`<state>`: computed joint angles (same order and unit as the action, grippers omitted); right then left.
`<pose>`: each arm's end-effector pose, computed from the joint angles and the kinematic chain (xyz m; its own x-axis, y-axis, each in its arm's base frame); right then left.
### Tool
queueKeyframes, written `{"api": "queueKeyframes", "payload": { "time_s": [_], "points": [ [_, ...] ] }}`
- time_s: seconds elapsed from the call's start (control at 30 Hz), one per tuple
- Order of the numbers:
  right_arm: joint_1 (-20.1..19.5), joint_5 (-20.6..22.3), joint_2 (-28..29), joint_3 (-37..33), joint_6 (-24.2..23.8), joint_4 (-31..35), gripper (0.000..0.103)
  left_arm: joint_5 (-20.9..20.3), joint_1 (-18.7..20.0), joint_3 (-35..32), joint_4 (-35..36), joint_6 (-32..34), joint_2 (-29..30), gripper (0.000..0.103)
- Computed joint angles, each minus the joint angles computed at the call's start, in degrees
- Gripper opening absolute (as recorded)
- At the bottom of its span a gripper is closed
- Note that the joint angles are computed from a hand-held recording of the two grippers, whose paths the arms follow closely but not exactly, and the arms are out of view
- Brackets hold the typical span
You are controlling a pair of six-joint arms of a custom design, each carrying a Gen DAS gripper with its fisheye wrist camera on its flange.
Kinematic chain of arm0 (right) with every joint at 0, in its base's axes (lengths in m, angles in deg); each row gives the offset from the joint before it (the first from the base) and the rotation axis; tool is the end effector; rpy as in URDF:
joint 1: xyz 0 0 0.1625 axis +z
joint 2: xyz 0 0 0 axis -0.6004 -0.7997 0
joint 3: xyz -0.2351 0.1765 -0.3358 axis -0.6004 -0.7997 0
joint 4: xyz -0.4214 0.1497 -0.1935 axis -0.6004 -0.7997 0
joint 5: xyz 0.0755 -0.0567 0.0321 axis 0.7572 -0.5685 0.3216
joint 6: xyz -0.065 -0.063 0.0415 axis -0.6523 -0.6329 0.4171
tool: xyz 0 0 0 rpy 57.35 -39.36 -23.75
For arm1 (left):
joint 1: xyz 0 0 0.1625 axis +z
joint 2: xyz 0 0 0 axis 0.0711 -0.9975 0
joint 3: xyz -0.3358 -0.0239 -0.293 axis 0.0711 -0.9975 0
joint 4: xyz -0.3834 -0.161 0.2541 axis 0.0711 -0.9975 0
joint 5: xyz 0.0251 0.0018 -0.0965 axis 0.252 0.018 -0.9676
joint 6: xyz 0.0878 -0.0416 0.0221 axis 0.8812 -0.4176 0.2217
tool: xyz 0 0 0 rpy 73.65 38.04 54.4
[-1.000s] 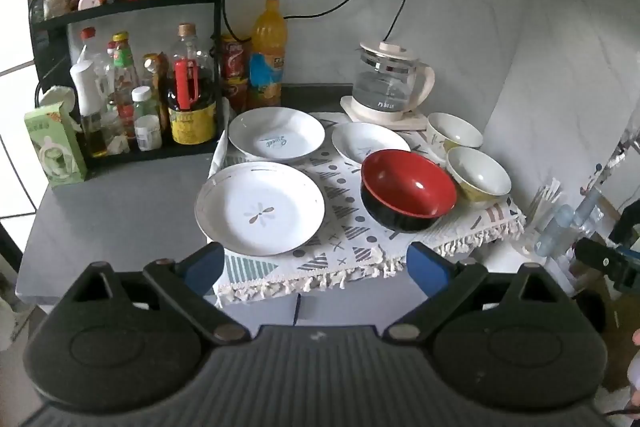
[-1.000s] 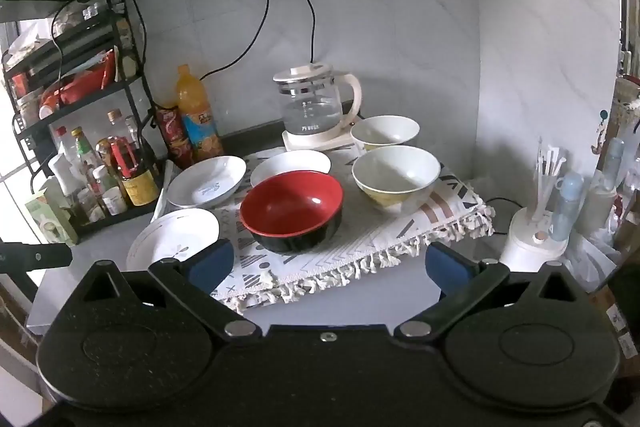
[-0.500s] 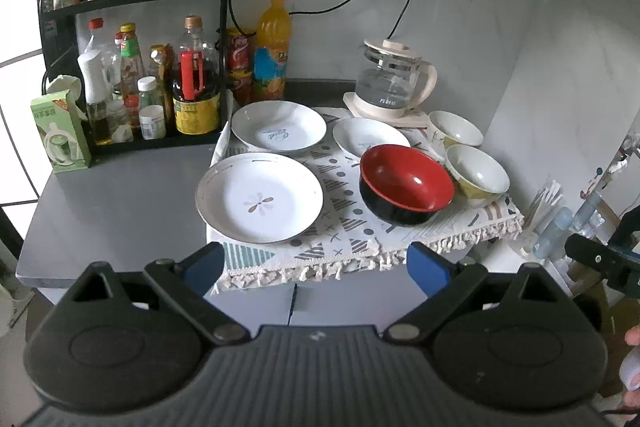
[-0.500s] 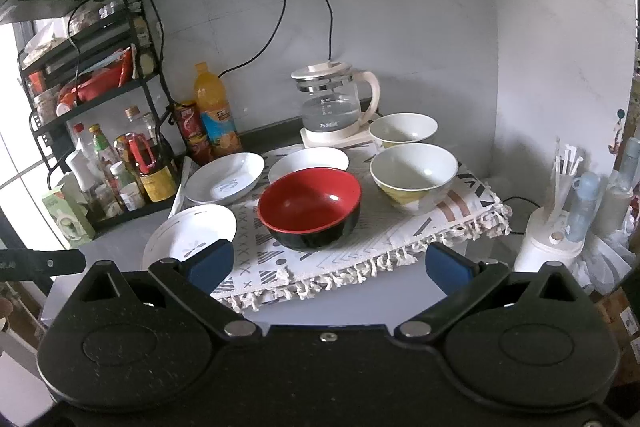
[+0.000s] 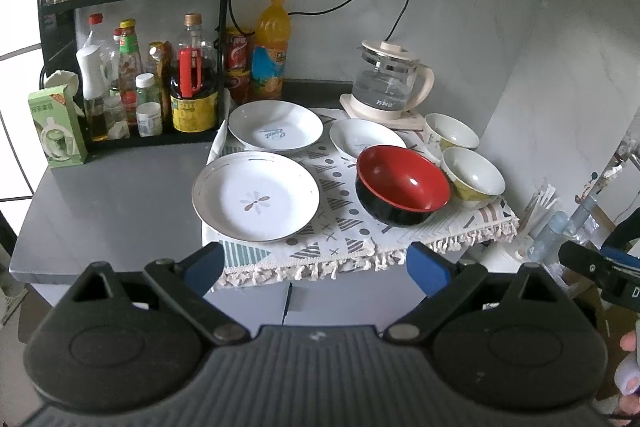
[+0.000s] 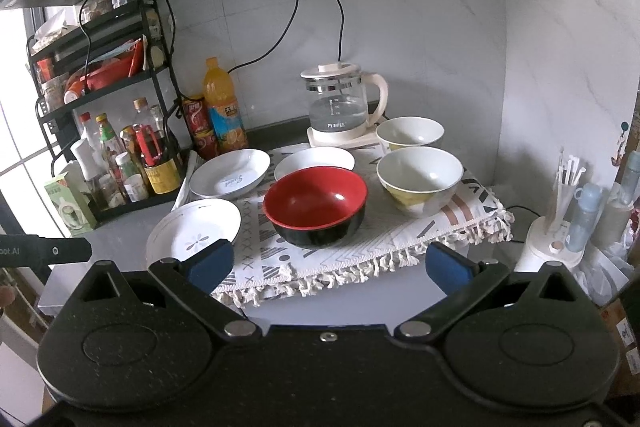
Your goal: Organize plates and bowls
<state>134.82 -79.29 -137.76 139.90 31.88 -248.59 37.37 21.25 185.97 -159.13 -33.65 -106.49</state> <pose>0.1838 -0.5454 0.4085 -0.7556 -0.3275 0.5673 -0.6338 0.5840 -0.5071 -0.4287 -0.4510 0.1488 -0.7764 -0.2890 -0.5600 0.3147 0.5921 -0.7419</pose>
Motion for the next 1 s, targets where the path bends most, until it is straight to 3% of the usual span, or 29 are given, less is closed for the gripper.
{"api": "queueKeyframes", "payload": {
  "time_s": [1.0],
  "points": [
    [-0.28,-1.56,-0.30,0.02,1.29,-0.73,0.103,0.72,-0.94,0.44,5.79,-3.90,-2.62,0.097]
  ]
}}
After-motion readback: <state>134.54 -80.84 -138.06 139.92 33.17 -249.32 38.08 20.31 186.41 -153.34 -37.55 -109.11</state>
